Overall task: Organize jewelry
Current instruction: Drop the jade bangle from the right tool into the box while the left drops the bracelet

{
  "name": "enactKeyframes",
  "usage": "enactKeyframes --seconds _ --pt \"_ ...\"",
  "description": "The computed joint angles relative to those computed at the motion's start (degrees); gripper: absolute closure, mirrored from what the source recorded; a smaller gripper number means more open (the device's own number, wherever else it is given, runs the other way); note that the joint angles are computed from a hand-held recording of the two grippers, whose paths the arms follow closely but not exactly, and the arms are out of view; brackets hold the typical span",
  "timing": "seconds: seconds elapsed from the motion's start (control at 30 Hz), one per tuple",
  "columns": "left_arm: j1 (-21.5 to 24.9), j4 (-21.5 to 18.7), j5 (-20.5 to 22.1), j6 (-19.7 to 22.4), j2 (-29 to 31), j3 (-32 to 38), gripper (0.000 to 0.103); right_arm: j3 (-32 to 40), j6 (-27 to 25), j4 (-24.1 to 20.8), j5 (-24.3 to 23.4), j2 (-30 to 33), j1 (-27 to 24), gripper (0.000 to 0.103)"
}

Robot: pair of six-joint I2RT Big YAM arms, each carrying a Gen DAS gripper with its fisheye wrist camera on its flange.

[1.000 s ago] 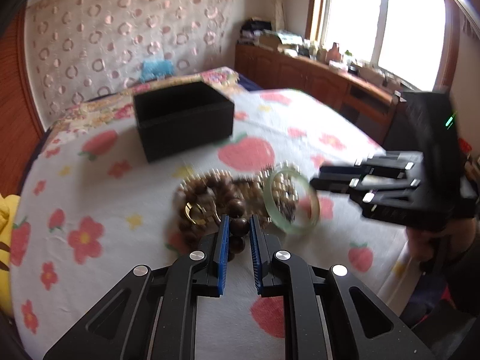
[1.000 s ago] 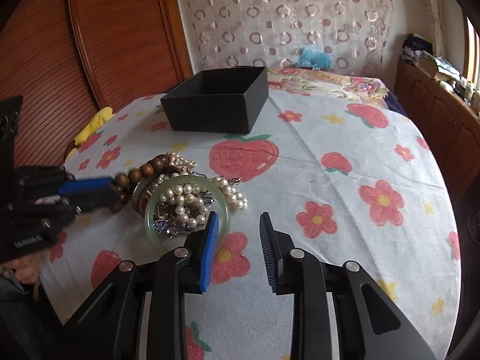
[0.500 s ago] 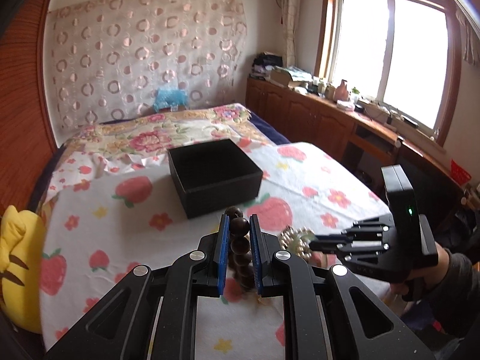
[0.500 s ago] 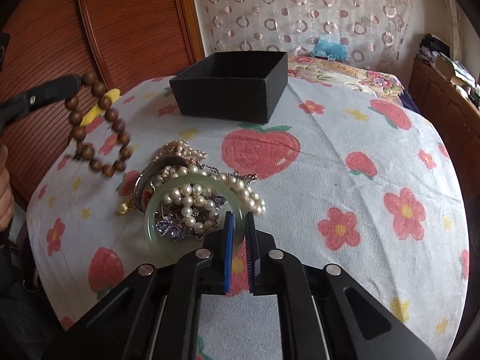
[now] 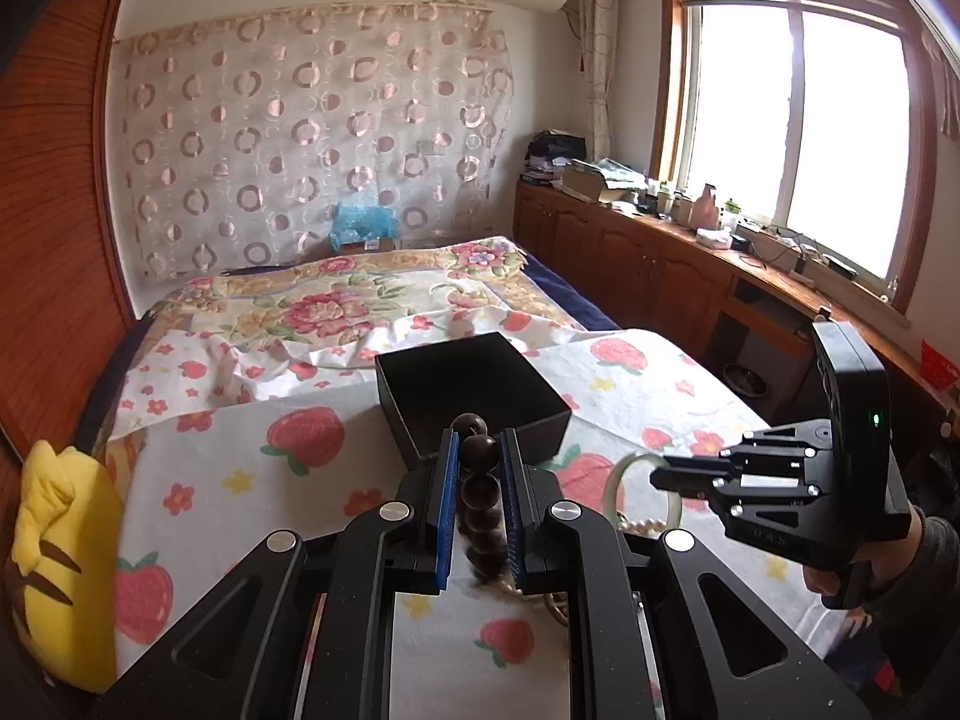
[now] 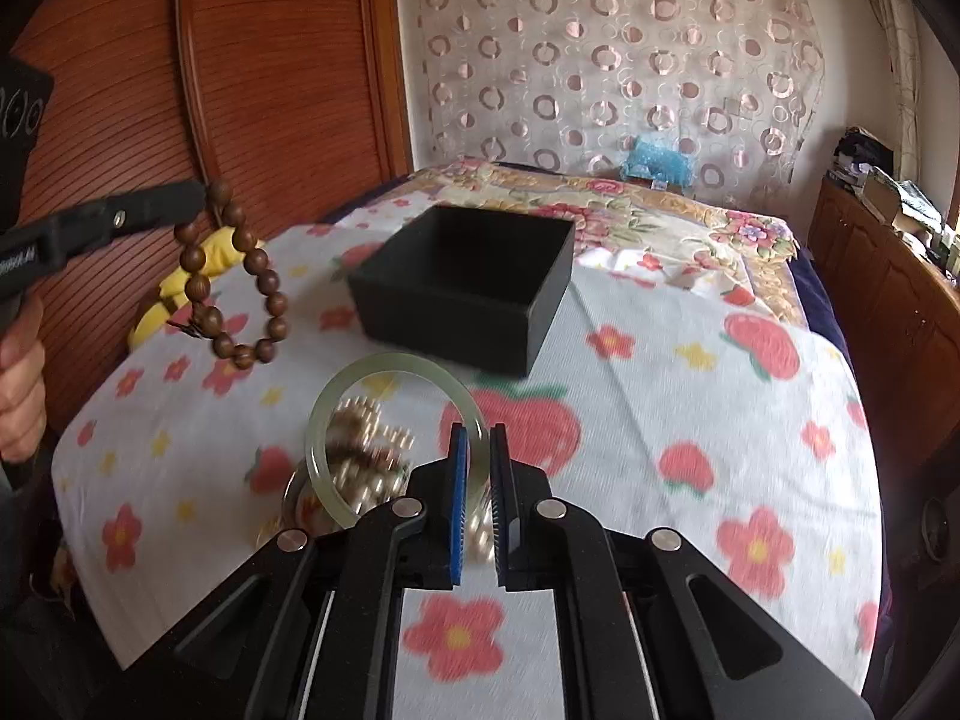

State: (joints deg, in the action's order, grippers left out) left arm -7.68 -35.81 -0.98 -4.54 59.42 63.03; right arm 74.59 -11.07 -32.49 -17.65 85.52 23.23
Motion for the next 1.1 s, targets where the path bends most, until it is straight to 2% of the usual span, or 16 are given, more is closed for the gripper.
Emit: enactKeyframes --seconds 0.2,0.57,0.67,0.77,0.83,1.0,1.1 --pt "0.87 0.63 0.29 0.74 2.34 2.48 0.091 8.04 2.51 -1.23 -1.20 5.70 -0.58 0.095" --pt "1.74 -0.15 0.66 2.41 8.83 9.74 0.091 24.29 3.87 -6.33 1.85 16.65 0.77 0.094" --pt "1.68 -0.57 -0.11 2.80 10.67 11.43 0.091 27.85 4.30 -8.35 1.02 19.58 0.89 0.094" --pt "1.99 -0.67 0.06 2.44 12.46 12.74 0.091 31.34 3.36 -11.89 0.02 22.43 1.05 0.088" --pt "2.23 -0.91 0.38 1.95 13.70 13.65 0.091 31.57 3.07 -11.76 0.65 22.99 1.15 0.083" --pt "2.87 -1.98 1.18 0.89 17.70 16.21 0.091 27.87 4.26 -8.92 -1.95 20.96 -0.44 0.083" --pt "2.82 -2.18 0.64 0.35 19.32 17.06 0.090 25.00 3.70 -7.03 -1.79 19.07 -1.17 0.083"
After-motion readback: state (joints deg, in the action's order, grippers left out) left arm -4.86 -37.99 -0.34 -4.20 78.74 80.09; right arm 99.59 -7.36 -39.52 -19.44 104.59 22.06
